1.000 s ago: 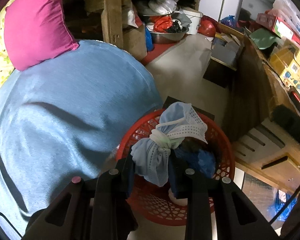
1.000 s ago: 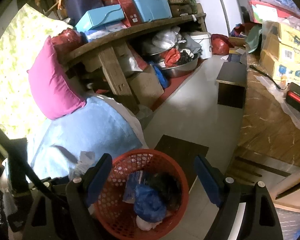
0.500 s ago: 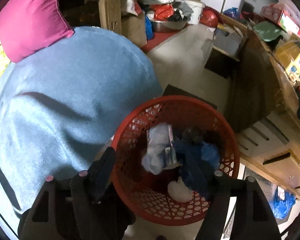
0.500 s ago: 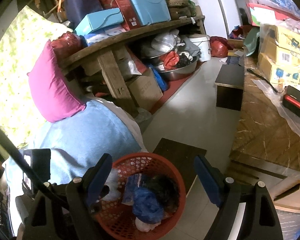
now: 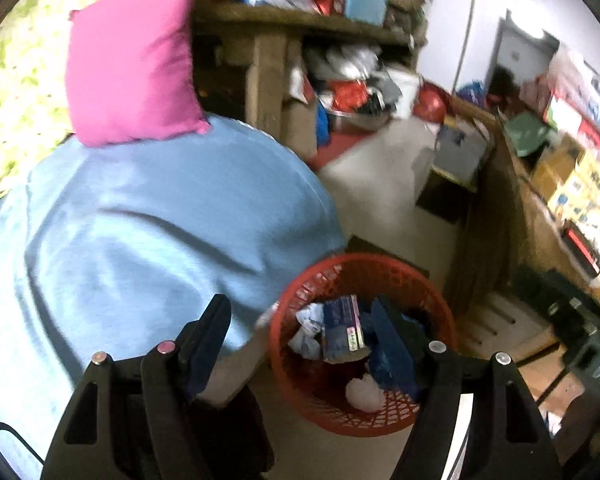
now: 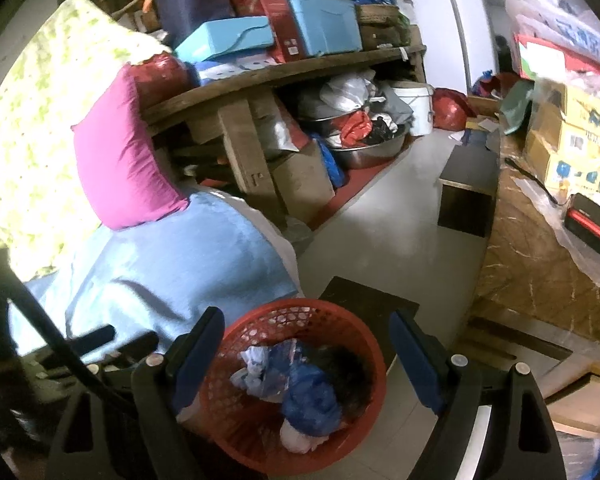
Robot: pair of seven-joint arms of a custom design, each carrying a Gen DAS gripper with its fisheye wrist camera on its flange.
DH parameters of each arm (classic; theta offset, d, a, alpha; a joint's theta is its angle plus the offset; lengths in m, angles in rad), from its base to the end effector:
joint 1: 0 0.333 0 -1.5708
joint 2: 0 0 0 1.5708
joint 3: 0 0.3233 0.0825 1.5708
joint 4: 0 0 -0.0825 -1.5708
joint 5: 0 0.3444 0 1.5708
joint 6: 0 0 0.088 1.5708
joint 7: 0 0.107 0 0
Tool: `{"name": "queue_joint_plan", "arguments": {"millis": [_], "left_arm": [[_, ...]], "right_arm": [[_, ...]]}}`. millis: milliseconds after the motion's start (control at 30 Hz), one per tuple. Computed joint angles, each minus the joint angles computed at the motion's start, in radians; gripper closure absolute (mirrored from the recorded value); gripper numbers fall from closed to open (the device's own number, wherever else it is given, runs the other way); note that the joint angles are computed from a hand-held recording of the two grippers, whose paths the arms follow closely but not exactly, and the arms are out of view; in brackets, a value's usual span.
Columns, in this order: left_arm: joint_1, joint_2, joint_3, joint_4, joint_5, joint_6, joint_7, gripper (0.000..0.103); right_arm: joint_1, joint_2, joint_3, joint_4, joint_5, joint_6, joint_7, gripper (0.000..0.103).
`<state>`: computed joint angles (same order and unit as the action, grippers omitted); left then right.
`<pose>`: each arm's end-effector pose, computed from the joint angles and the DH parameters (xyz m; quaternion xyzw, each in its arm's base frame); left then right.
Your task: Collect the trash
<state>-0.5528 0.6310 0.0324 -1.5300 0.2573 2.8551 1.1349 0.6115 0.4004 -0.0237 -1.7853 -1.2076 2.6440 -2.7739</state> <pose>0.6188 -0.3771 0.3947 -0.5496 0.7600 -0.2956 0.1817 0.5241 0.3809 0.3963 -0.5111 0.7479 -0.2529 0.3397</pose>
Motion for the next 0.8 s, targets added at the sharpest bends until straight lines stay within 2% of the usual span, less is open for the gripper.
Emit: {"name": "queue_joint_plan", "arguments": {"millis": [67, 133, 267, 300, 333, 467, 567, 700, 800], "left_arm": [[-0.026, -0.056, 0.044, -0.085, 0.023, 0.062, -0.054, 0.025], [-0.073, -0.112, 0.113, -0.170, 0.065, 0.123, -0.128, 0.022], [-0.156, -0.189, 0.220, -0.293, 0.147, 0.195, -0.251, 0.021], [-0.189, -0.207, 0.263, -0.323, 0.177, 0.210, -0.293, 0.021], [-0.194, -0.217, 0.271, -0.337, 0.192, 0.214, -0.310, 0.021], [-0.257, -0.263, 0.356, -0.406, 0.287, 0.247, -0.429, 0.021], [-0.267, -0.287, 0.372, -0.434, 0.350, 0.252, -0.489, 0.020], [-0.311, -0.301, 0.420, -0.435, 0.468, 0.229, -0.592, 0.019], [-0.292, -0.302, 0.396, -0.425, 0.514, 0.218, -0.628, 0.019]], "right_arm": [[0.015, -0.006, 0.007, -0.002, 0.001, -0.026, -0.007, 0.017], [0.029, -0.011, 0.020, -0.001, 0.015, -0.057, -0.027, 0.016], [0.054, -0.013, 0.040, -0.004, 0.019, -0.084, -0.050, 0.014], [0.061, -0.009, 0.047, -0.001, 0.031, -0.099, -0.065, 0.006], [0.068, -0.008, 0.049, -0.002, 0.031, -0.104, -0.065, 0.002], [0.092, -0.003, 0.058, -0.002, 0.037, -0.128, -0.074, 0.002], [0.101, 0.000, 0.061, -0.002, 0.039, -0.128, -0.085, 0.002], [0.108, -0.004, 0.061, -0.011, 0.034, -0.126, -0.079, 0.002], [0.107, -0.010, 0.061, -0.017, 0.032, -0.124, -0.077, 0.002]]}}
